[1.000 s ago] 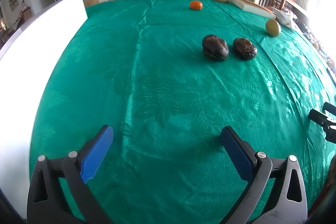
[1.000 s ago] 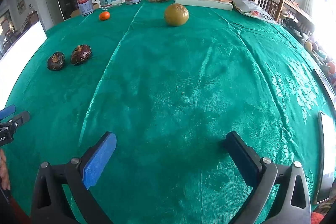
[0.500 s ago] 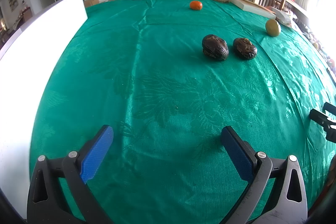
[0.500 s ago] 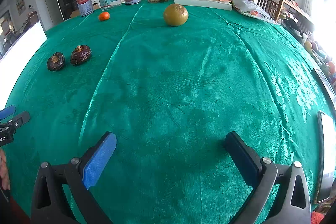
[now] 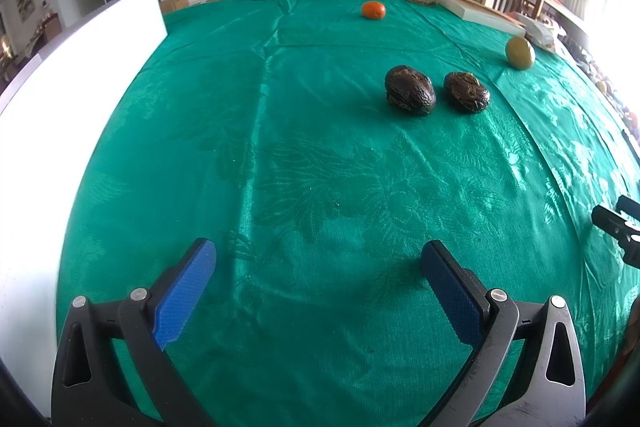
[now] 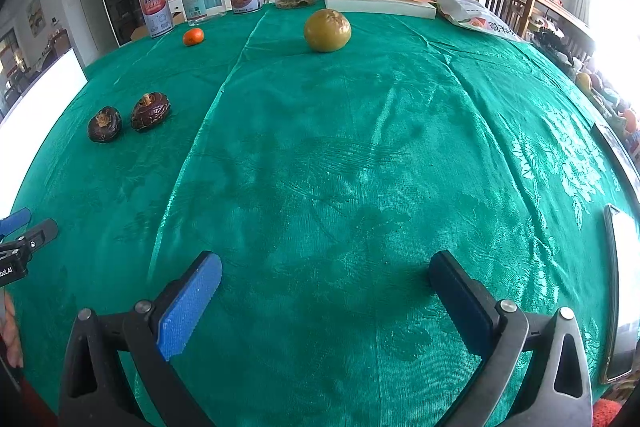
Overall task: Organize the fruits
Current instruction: 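Return both open grippers over the table and hold above the fruit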
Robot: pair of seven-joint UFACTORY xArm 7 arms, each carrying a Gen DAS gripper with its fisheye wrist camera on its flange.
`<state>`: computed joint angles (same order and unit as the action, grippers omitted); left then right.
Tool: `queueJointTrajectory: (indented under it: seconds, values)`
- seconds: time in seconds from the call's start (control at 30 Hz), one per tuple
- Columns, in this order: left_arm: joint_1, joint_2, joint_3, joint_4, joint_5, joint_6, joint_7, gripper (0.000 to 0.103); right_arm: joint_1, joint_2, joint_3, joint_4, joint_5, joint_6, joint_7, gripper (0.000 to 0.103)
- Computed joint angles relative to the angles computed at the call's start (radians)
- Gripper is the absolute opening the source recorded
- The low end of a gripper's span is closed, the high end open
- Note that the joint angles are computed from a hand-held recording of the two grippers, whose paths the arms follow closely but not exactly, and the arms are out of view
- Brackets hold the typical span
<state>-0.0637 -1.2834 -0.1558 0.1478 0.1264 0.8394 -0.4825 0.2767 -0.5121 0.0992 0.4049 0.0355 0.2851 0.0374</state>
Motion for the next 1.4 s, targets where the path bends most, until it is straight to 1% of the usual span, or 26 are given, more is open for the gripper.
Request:
queueJointTrajectory:
  seconds: [0.8, 1.03, 1.1, 1.23, 1.4]
  values:
    - [-0.001, -0.001, 0.001, -0.001, 0.001, 0.0, 0.0, 0.103, 0.0, -0.002, 0.0, 0.0, -0.003, 0.004, 0.001, 0.103]
    - [0.0, 0.011, 0.005, 0.005, -0.002, -0.004, 0.003, 0.102, 0.012, -0.002, -0.014, -0.001, 0.01, 0.0, -0.016, 0.103]
    - [-0.002, 0.034, 0.01, 0.017, -0.006, -0.006, 0.007, 0.102, 0.016, -0.001, -0.018, -0.001, 0.015, -0.001, -0.022, 0.103]
    - [-0.02, 0.139, 0.046, 0.073, -0.03, -0.042, 0.05, 0.101, 0.026, -0.002, -0.028, -0.004, 0.028, -0.005, -0.038, 0.103]
    - [0.013, 0.304, 0.042, 0.179, -0.03, -0.117, 0.069, 0.101, 0.035, -0.002, -0.037, -0.004, 0.044, -0.006, -0.057, 0.103]
